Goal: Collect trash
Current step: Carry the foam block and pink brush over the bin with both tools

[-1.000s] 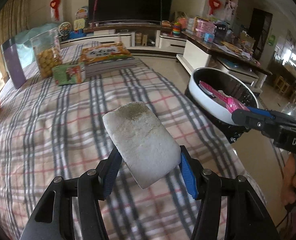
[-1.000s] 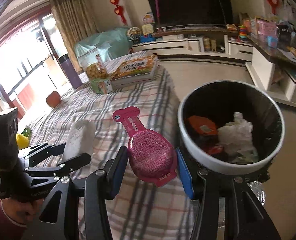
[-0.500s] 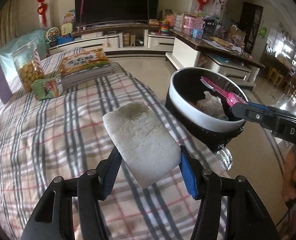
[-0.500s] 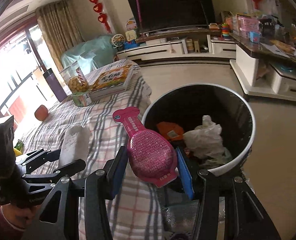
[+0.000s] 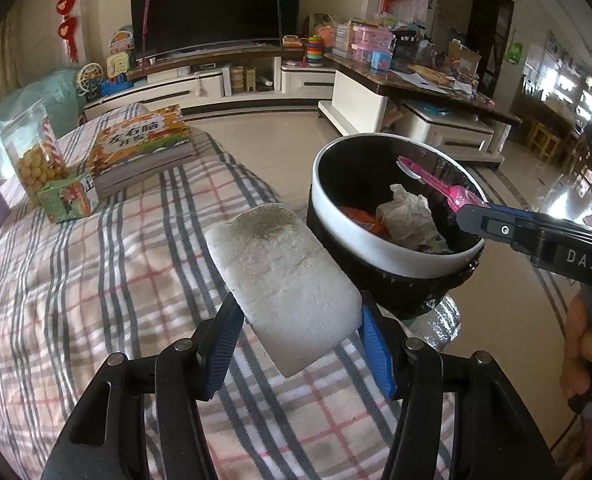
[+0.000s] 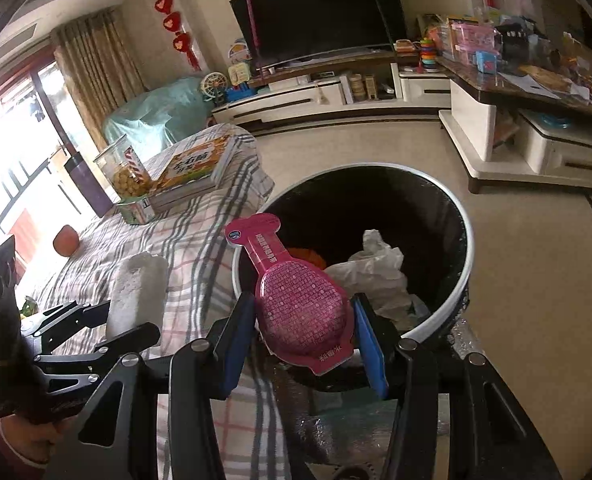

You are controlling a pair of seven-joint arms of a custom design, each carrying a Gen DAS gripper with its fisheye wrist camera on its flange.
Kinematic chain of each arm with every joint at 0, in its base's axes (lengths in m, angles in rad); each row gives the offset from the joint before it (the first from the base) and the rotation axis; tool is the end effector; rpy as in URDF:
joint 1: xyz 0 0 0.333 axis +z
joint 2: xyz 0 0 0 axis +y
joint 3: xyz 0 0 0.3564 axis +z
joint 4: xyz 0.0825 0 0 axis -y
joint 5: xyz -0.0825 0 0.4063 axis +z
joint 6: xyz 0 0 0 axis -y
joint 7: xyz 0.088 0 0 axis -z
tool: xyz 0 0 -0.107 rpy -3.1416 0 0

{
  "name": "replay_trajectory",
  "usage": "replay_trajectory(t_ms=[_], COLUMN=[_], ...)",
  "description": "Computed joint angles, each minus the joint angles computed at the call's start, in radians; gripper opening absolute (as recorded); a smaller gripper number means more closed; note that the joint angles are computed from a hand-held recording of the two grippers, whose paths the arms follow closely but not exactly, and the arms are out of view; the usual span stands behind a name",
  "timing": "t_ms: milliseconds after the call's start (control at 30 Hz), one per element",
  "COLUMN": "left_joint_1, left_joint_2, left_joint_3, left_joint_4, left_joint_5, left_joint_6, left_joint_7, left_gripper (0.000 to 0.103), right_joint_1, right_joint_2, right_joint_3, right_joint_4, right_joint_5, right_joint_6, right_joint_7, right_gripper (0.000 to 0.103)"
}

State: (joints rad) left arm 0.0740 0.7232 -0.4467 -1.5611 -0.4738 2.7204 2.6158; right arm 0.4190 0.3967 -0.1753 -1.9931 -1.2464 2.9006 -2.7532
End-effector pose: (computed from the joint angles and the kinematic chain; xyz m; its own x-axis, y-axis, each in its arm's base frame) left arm 0.7576 -0.1979 0.3148 -0.7679 -0.6353 0.0815 -0.5265 0.5535 -0.6453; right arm 0.6154 0.2191 0.3110 -0.4101 -0.8818 -0.2329 -0.6273 0.4581 -0.6298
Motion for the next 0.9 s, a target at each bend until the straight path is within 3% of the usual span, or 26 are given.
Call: replay_trajectory(t_ms=[900], left_joint_1=[-0.055], left_joint_2=[0.032], left_joint_3=[0.003], left_joint_4=[0.058], left_joint_5=[0.046], left_joint_6=[-0.026], left_joint_7=[-0.021], left_gripper=[0.056], right_joint_1=[-0.042], right_joint_2=[-0.025], right_joint_3=[0.001], right_joint_4=[-0.033], right_joint_5=[-0.006], right_joint_6=[-0.017], right_joint_7=[0.014], right_gripper=[0.05])
